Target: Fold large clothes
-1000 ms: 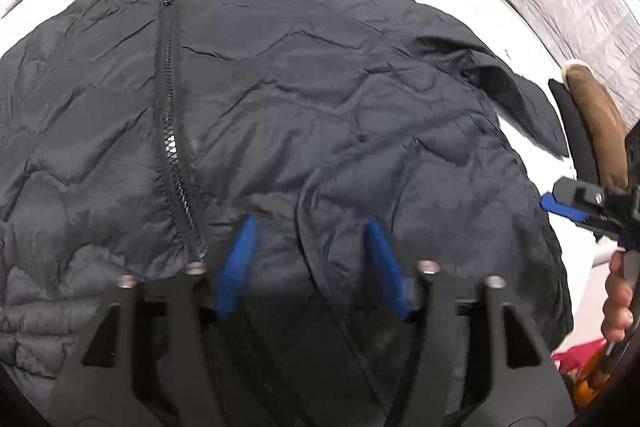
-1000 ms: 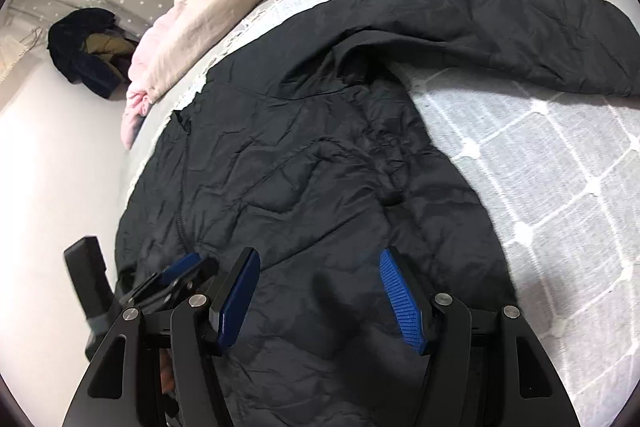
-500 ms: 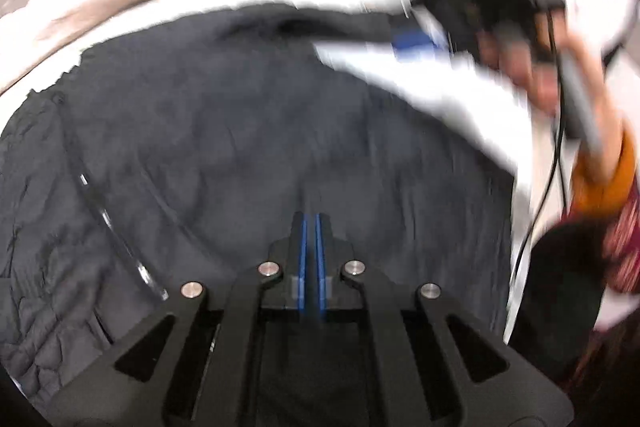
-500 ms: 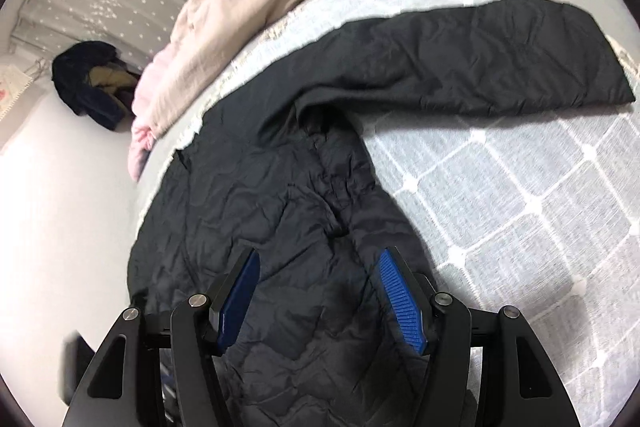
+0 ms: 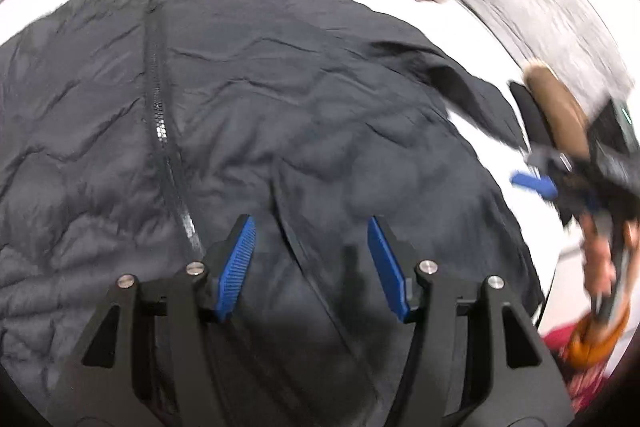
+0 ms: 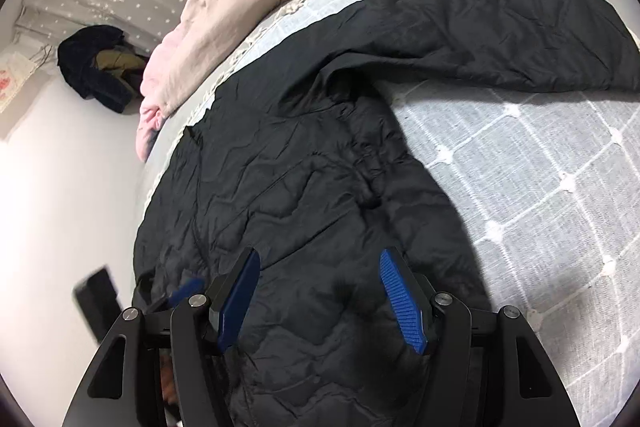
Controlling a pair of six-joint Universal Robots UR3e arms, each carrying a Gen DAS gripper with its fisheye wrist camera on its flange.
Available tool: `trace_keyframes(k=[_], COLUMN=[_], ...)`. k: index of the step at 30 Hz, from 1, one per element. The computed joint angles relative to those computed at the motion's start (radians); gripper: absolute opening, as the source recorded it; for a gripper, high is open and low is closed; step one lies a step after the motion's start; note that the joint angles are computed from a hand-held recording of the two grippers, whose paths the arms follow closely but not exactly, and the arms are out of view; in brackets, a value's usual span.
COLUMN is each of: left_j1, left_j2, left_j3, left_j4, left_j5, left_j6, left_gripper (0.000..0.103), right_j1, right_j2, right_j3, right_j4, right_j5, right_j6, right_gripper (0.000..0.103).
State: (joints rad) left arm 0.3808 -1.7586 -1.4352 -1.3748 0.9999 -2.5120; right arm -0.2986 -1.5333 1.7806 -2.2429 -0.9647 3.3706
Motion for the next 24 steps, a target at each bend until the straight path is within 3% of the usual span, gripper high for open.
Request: trace_keyframes(k=[2,3,5,8,11,14,17,22,24], left_j1=[-0.016,-0.022,0.003,0.031,0.056,0.078,0.102,0.114,0.113], left_j2=[-0.052,-0.062,-0.035,0.046,0.170,0.292,0.378,0.403,0.362], left_j3=[0.013,-0.002,-0.062,-0.147,-0.207,-0.263,-0.331,-0.398,-0.345], left_j4=[0.059,0.110,0.133,0.115,-0.011,-0.138,-0.172,-0.090,-0.132], left_j5=[0.007,-0.006,-0.079,-0.181,-0.225,-0.196,-0.112,0.016,0.033], left_j6=[-0.076,-0.114,-0.090,0.038,0.247,0.443,0.570,0.598,0.577], left_gripper=[0.056,0.049,0.003,0.003,0.002,0.003,0.002,0.003,0.004], right_j1=[0.006,0.005,-0.002,-0.021,-0.037,-0.045,-0.035,0.029,0.059], right_j2=[0.008,0.009,0.010,-0.006,-0.024,-0.050,-0.064,-0.037,-0.006], right_j3=[-0.008,-0.008,-0.005,0.010,0.024,0.037,0.039,0.012,-0.008], right_j4=[0.002,0.002,0.004,0.002,-0.016,-0.032,-0.055,-0.096,-0.093], right_j5=[-0.007,-0.008,-0.010,-0.012,-0.010,0.005,0.017,0.032,0.023], right_j6=[0.000,0.001,0.002,0.000,-0.003,-0.012,-0.024,-0.054,-0.066], right_gripper=[0.064,0.064,0.064,0.064,0.064,0.064,0.064,0.063,0.063])
